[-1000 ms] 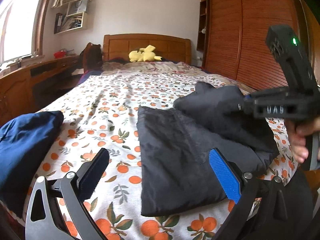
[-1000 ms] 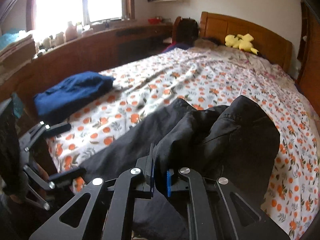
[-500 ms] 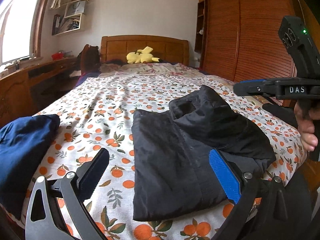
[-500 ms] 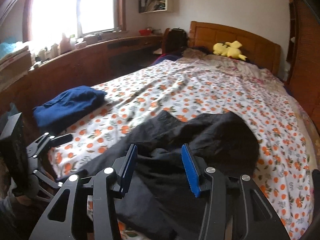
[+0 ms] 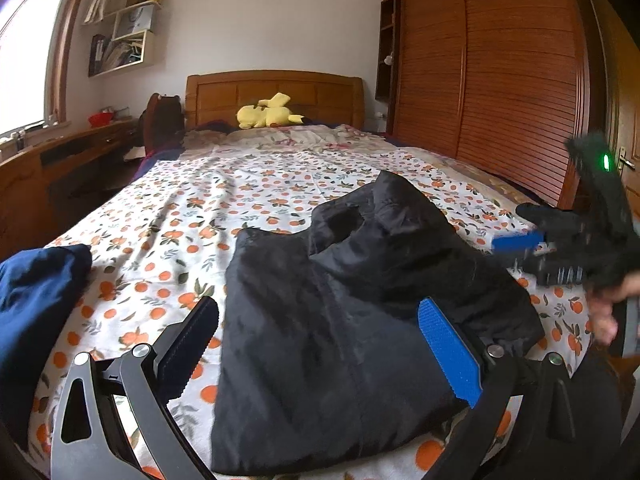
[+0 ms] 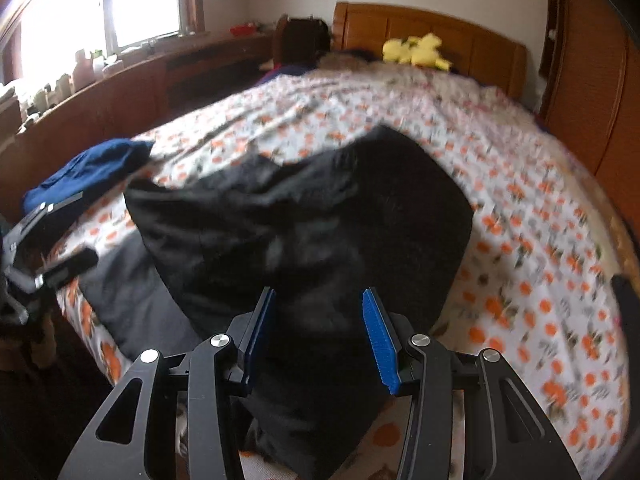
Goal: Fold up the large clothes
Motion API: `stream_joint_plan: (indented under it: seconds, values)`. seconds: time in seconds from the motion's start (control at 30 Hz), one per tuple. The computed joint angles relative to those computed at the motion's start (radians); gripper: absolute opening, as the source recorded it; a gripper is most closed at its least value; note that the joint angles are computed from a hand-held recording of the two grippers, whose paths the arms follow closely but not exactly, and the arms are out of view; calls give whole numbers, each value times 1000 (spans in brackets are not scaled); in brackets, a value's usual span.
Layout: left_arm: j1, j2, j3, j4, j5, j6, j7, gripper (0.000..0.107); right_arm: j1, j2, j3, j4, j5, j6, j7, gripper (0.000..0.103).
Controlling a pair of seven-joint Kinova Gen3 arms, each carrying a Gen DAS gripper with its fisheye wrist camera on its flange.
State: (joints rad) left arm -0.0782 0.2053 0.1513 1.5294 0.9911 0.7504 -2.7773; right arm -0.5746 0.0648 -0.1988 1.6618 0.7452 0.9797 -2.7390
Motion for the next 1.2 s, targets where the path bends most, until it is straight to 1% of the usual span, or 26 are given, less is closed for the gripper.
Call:
stream_joint_plan:
  seconds: [0.1,0.13,0.3,0.43,0.57,0.63,0.7,0.73,0.8,0.83,0.87,0.9,0.93,0.97,1.0,1.03,1.07,1.13,1.2]
  values:
    - [22,16,6,-20,-26,-13,36,101,23,-1,10,45,-53,-78,-8,43]
    - [24,19,9,-24,-31,-16,44,101,23,-1,10,55,-51,-89,-19,43]
    - [45,47,29,-61,-70,-27,99,101,15,-2,8,82,-23,-110,-70,43]
    - [59,69,47,-85,-99,-33,131,101,8,-6,1,94,0,-106,-92,43]
    - [67,85,67,-100,-118,-41,146,101,3,-3,-3,98,19,-100,-108,43]
    - [65,91,76,-104,-120,-39,143,98,0,-4,-3,100,25,-98,-112,43]
    - [63,103,81,-120,-129,-14,150,82,0,-5,-4,102,29,-99,-115,43]
    - [65,109,81,-129,-138,-2,158,78,0,-6,-4,103,30,-101,-115,43]
    - [64,124,85,-147,-153,33,162,58,2,-8,-4,106,30,-106,-116,43]
    - [63,126,87,-148,-157,39,160,54,2,-10,-4,108,30,-109,-116,43]
    - [65,128,88,-150,-163,45,158,45,3,-12,-5,110,31,-111,-116,43]
    - [66,128,89,-148,-167,44,155,33,5,-14,-5,112,32,-113,-116,43]
    - [67,128,88,-149,-173,47,156,24,5,-18,-6,116,38,-115,-119,44]
    - [67,130,87,-154,-182,59,161,19,6,-23,-8,121,40,-118,-119,45]
    - [68,128,86,-153,-186,62,163,16,6,-27,-10,125,45,-117,-120,51]
    - [67,122,88,-147,-184,57,158,15,3,-37,-15,133,65,-106,-133,59]
    - [61,109,93,-130,-169,42,136,13,6,-47,-18,143,75,-110,-135,63]
    - [60,86,92,-109,-149,26,124,12,22,-75,-20,170,73,-143,-116,64]
    - [79,64,80,-100,-165,6,142,11,44,-103,-25,196,64,-171,-92,64]
